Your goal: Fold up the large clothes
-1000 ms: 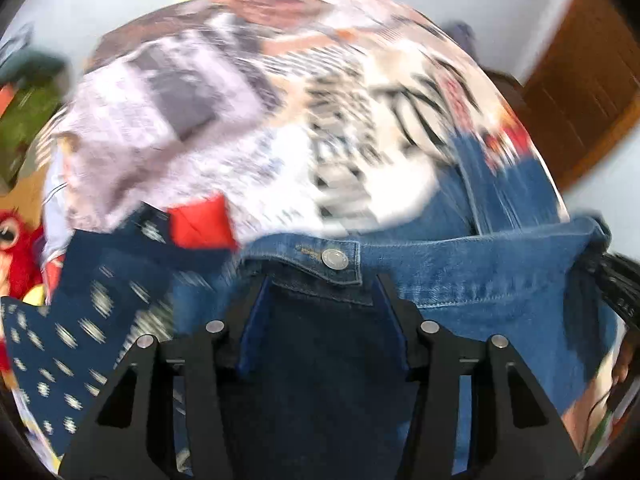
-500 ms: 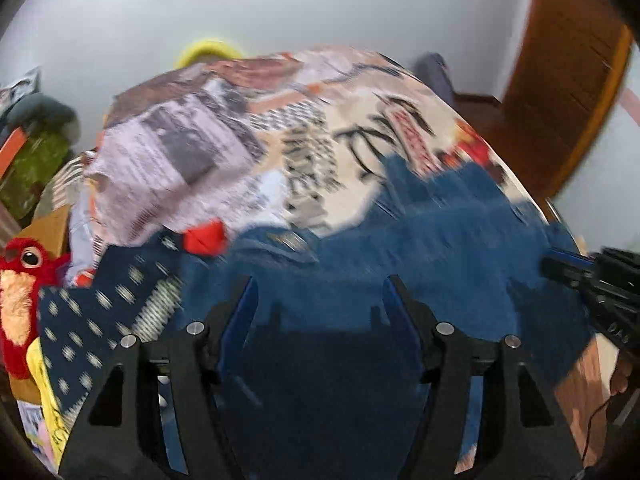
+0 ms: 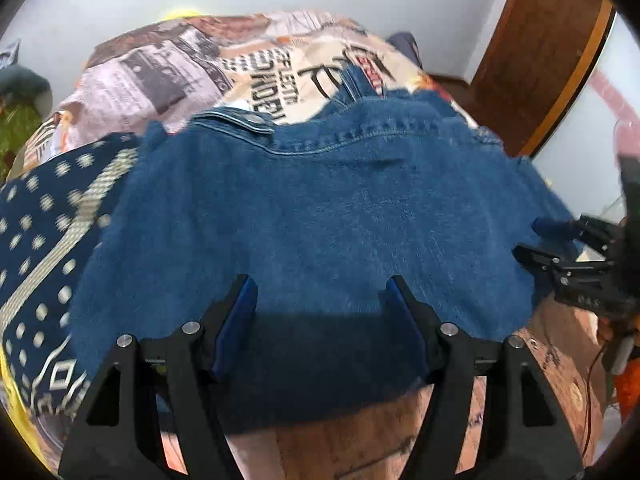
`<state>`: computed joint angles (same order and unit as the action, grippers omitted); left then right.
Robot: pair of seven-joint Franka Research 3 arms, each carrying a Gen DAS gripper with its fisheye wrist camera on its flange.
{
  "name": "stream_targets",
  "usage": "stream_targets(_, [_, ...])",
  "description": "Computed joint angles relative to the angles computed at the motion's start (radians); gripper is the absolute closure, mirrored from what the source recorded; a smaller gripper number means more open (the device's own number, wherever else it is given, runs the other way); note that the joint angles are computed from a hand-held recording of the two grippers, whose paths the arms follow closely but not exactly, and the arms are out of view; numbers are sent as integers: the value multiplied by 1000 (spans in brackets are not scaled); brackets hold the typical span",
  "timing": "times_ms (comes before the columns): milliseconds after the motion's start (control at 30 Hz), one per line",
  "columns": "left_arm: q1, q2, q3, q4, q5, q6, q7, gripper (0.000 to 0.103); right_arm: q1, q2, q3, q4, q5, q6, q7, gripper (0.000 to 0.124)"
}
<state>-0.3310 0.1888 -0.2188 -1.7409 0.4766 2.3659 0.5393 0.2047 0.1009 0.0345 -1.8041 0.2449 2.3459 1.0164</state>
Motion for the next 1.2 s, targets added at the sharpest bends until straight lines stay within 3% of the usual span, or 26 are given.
stream_targets(133, [-9, -85, -3, -90, 55, 7, -65, 30, -46, -34, -27, -27, 94, -4, 2, 66])
stream_targets(233, [-2, -139, -12, -141, 77, -23, -133, 30, -65, -57, -45, -45, 51, 6, 61, 65])
stream_targets(300, [9, -186, -16, -199, 69, 4, -185, 30, -80, -79, -50, -68, 82, 16, 46, 65])
stream_targets(400, [27, -257, -29, -277, 71, 26, -291, 30, -88, -108, -52, -93, -2, 18, 125, 65])
stream_targets(467, [35, -285, -52, -289, 98, -56, -379, 24, -93, -136, -53, -125, -3, 35, 120, 65])
stream_targets(533, [40, -313, -60, -321, 107, -71, -437, 24, -98, -160, -55, -148, -3, 42, 116, 65])
stream_targets(600, [50, -363, -51, -399, 63, 9, -498, 24, -102, -175, -57, -162, 8, 48, 104, 65])
stream_targets(767, [82, -427, -24, -604, -67, 408, -601, 24, -105, -191, -62, -171, 51, 42, 79, 65])
stream_targets(833, [102, -410, -34, -632, -79, 516, -625, 24, -105, -195, -65, -169, 83, 21, 66, 65])
stream_targets(1100, [161, -246, -48, -563, -44, 727, -673, 24, -100, -204, -58, -181, 107, 13, 55, 65])
stream_targets(1200, [160, -191, -30, -486, 4, 664, -705, 24, -98, -200, -57, -181, 112, 4, 56, 65])
